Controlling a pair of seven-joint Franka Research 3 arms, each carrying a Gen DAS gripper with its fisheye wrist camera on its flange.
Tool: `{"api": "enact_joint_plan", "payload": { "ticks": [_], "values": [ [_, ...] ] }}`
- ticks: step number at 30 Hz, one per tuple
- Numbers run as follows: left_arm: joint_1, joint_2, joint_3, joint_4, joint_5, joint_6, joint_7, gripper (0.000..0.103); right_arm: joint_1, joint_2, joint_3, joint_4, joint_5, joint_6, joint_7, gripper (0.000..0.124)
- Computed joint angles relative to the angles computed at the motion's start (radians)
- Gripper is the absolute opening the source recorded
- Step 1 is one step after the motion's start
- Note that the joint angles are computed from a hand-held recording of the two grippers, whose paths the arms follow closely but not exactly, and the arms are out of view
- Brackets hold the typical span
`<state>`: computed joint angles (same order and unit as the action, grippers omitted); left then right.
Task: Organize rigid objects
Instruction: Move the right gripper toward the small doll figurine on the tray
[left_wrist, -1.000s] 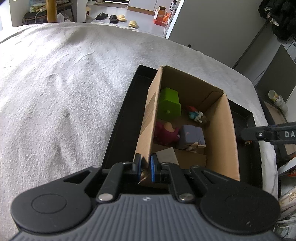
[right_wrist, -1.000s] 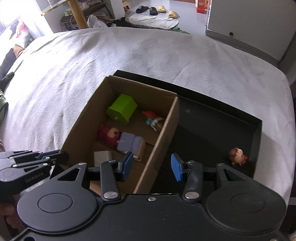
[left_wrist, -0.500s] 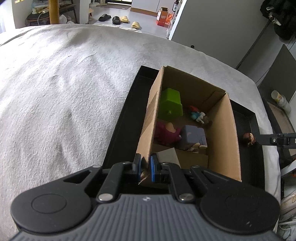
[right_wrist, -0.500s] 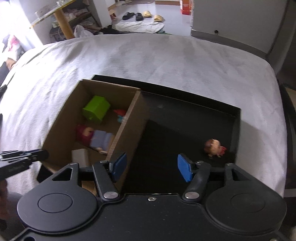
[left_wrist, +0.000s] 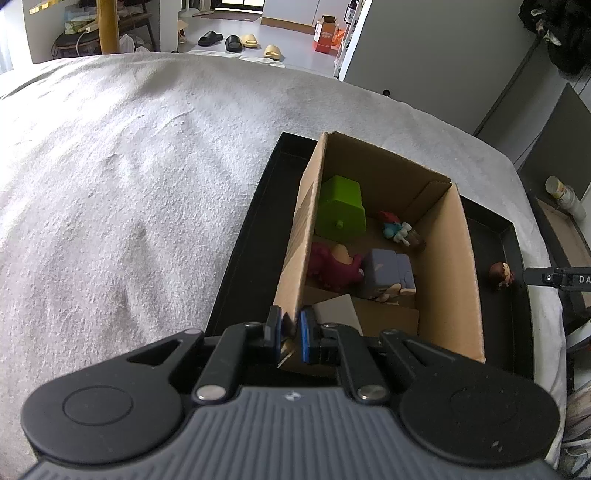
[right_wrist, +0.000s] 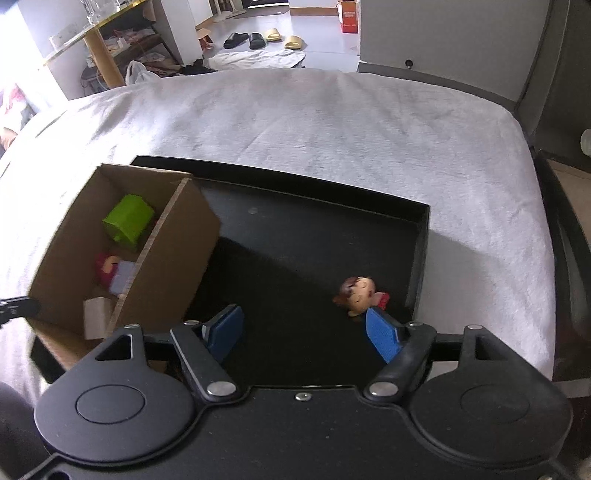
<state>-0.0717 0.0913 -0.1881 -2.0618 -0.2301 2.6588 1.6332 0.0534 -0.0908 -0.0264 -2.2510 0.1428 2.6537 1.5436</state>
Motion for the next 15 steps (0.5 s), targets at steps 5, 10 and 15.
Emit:
{"api": "enact_joint_plan", "payload": {
  "ticks": [5, 10, 15],
  "values": [
    [-0.001, 0.003, 0.000, 0.005, 0.010, -0.005, -0.005, 0.009, -0.007, 0.032, -0.009, -0.012, 0.009, 0.056, -0.015, 0.074],
    [-0.002, 0.000, 0.000, -0.001, 0.019, 0.003, -0.015, 0.009, -0.011, 0.070, -0.015, -0.006, 0.019, 0.086, -0.019, 0.074],
    [-0.003, -0.001, 0.000, -0.001, 0.023, 0.002, -0.020, 0.009, -0.007, 0.108, -0.018, 0.002, 0.018, 0.113, -0.017, 0.074]
  ]
}}
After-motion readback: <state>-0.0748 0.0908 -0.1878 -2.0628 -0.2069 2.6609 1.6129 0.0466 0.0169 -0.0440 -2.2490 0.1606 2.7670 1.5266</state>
